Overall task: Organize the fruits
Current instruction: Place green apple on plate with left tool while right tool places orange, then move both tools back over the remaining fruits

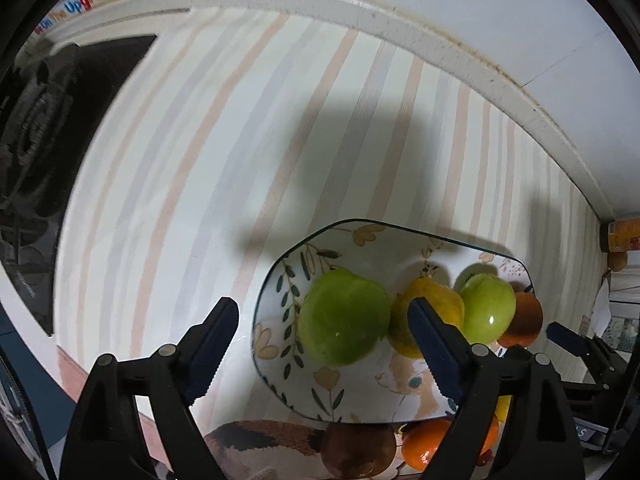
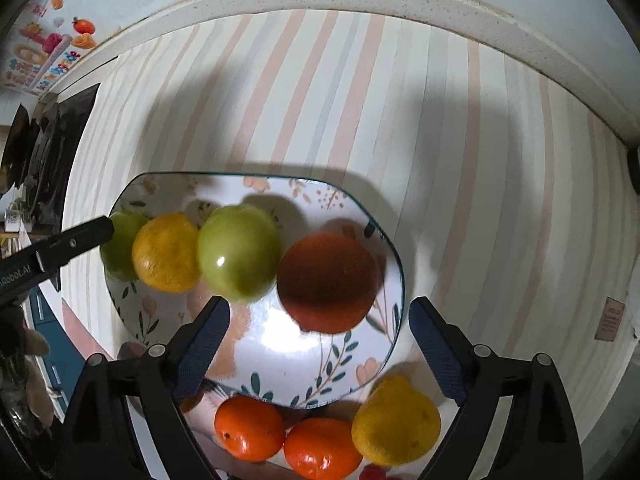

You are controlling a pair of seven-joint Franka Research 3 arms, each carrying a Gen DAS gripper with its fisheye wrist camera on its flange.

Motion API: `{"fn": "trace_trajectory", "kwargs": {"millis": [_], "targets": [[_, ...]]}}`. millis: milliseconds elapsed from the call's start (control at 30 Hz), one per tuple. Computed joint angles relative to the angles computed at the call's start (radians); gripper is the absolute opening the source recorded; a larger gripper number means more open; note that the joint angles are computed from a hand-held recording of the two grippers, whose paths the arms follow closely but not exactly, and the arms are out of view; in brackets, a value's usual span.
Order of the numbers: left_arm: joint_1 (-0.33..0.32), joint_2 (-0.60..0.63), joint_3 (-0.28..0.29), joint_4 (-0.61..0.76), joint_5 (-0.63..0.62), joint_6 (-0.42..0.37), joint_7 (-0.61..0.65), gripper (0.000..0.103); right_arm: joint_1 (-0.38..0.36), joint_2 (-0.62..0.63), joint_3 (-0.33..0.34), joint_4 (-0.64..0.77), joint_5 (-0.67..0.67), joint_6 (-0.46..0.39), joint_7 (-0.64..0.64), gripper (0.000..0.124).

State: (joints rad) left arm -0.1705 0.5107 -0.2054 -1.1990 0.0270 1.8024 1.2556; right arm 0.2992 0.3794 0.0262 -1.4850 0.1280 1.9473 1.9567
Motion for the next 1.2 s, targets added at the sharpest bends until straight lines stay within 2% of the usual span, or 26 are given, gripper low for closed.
{"fn": "trace_trajectory", "kwargs": {"millis": [100, 233, 467, 600, 833, 1200], "targets": [[-0.005, -0.043, 0.005, -0.038, 0.023, 0.024, 0.000, 0.087, 0.017, -0.044, -0.002, -0.037, -0.036, 0.008, 0.016, 0.094], [-0.020, -0.161, 0.011, -0.183, 0.082, 0.094, -0.026, 0.087, 0.034, -0.135, 0.004, -0.135, -0.077, 0.041, 0.051, 0.094], [-0.026, -0.367, -0.003, -0.433, 0.093, 0.193, -0.083, 0.087, 0.046, -0.282, 0.035, -0.282, -0.106, 0.095, 0.107, 0.094], [-0.033, -0.467, -0.008, -0.530, 0.098, 0.230, -0.095, 0.087, 0.044, -0.372, 0.054, -0.350, -0.122, 0.118, 0.123, 0.094], [-0.046, -0.602, -0.012, -0.626, 0.088, 0.265, -0.121, 0.087, 0.034, -0.508, 0.089, -0.420, -0.143, 0.121, 0.133, 0.094], [-0.074, -0.754, -0.014, -0.696, 0.078, 0.265, -0.115, 0.087, 0.010, -0.681, 0.130, -0.496, -0.125, 0.110, 0.132, 0.094]]}}
